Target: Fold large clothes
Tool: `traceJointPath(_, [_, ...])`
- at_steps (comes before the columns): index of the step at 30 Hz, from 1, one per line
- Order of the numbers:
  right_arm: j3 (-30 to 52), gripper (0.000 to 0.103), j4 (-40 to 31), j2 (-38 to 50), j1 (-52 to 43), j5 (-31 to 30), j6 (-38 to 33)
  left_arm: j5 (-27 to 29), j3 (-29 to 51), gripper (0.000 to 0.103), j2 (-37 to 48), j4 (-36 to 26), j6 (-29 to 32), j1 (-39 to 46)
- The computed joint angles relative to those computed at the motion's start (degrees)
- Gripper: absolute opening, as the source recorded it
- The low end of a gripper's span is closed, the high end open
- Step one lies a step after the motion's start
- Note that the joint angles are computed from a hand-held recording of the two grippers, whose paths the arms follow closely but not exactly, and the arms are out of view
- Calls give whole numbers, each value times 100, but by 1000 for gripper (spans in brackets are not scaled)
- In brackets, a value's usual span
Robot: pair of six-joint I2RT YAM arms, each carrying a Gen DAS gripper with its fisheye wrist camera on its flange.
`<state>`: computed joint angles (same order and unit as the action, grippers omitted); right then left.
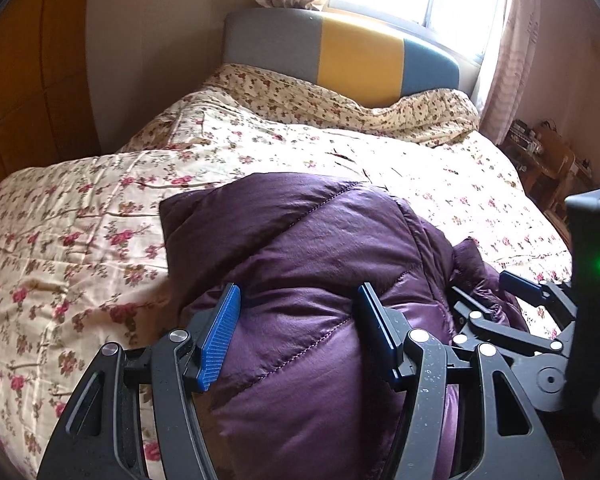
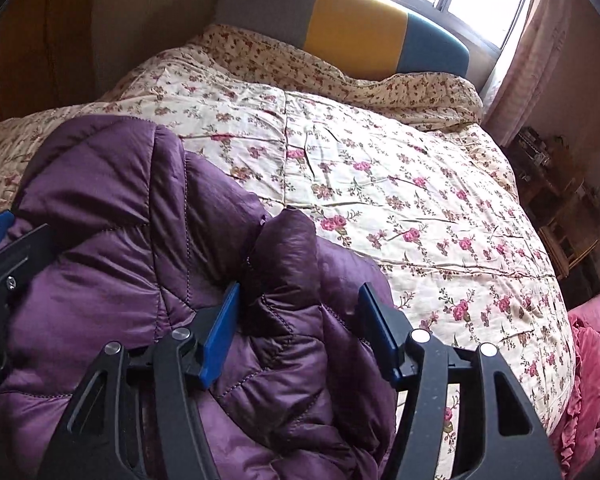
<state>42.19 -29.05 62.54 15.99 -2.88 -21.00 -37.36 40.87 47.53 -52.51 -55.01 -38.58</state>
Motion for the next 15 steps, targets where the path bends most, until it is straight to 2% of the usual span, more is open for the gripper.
traceJointPath(4, [-85,58,299,339,-23,-16,-133,206,-90,60,298,414,234,170])
traceJointPath(8, [-174,59,564,630,-182,-298,-147,308,-294,61,502,784,284,268])
traceJointPath(15, [-348,60,1169,1144,-476,-918,-79,111,-633,65,874,1410,145,231])
